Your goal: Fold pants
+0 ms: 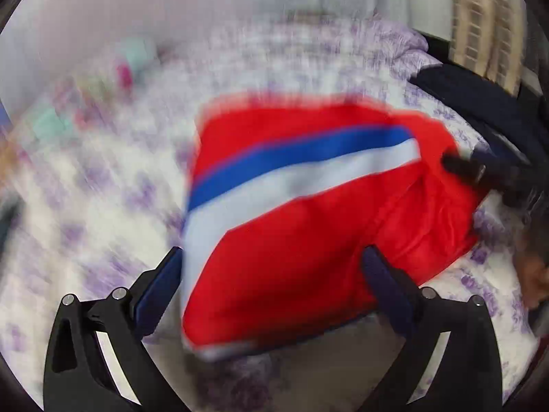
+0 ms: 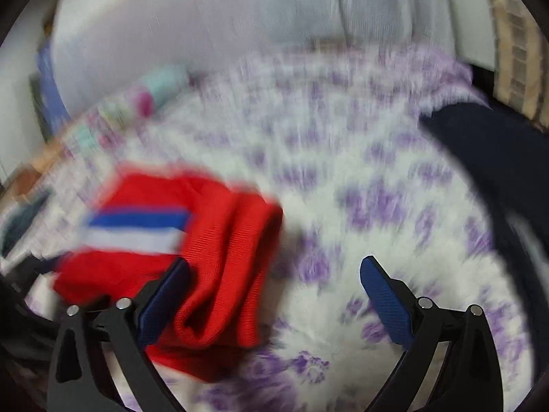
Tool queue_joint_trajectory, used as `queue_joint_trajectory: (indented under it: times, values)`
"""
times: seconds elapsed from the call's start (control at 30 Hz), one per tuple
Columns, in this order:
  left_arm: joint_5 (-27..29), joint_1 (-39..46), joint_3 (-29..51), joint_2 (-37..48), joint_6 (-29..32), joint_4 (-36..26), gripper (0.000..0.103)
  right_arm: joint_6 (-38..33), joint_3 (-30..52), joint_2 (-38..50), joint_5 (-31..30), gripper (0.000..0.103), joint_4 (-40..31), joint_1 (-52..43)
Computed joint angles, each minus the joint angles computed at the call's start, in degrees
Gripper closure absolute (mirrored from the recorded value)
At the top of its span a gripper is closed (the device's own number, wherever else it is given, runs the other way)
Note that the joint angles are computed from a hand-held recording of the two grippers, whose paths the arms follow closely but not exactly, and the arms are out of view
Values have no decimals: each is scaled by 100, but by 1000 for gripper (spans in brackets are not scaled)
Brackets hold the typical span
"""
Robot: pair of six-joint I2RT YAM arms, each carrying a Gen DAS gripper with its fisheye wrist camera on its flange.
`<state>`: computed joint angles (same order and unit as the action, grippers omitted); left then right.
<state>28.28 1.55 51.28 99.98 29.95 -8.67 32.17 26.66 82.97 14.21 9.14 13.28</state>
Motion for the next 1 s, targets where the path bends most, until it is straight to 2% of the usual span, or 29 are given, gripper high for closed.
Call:
queue_joint_trajectory:
  times: [0.07,0.13,0.27,0.37,0.53,0.6,0.63,0.77,0.93,1.0]
  values:
    - [499,263,449,344,-74,-483,4,99,-312,-181,-743,3,444,-522]
    - [570,300,500,409,-25,-570,4,127,-383,-214,-776,3,516,-573]
    - [408,217,151,195,-78,-145,4,68,-211,-874,650,3,92,216]
    - [486,262,231,229,-58,-280,4,-294,419,-924,1066,3,-318,541]
    - [453,248,202,207,-74,-212,4,-791,1658,483,931,4,-579,585]
    - [439,235,198,197,-92,-202,4,-724,2250,1538,639,3,-944,443]
    - [429,226,187,183,-106,-197,4,-790,2272,1839,607,3,-795,383]
    - [431,223,162,156,-132,-169,4,-503,1759,1327,314,3,-363,194]
    - [453,235,178,174,-156,-175,4,-367,505,287,699,3,753,595]
    - [457,239,179,177,-151,-173,4,-403,411,220,1100,3,626,854]
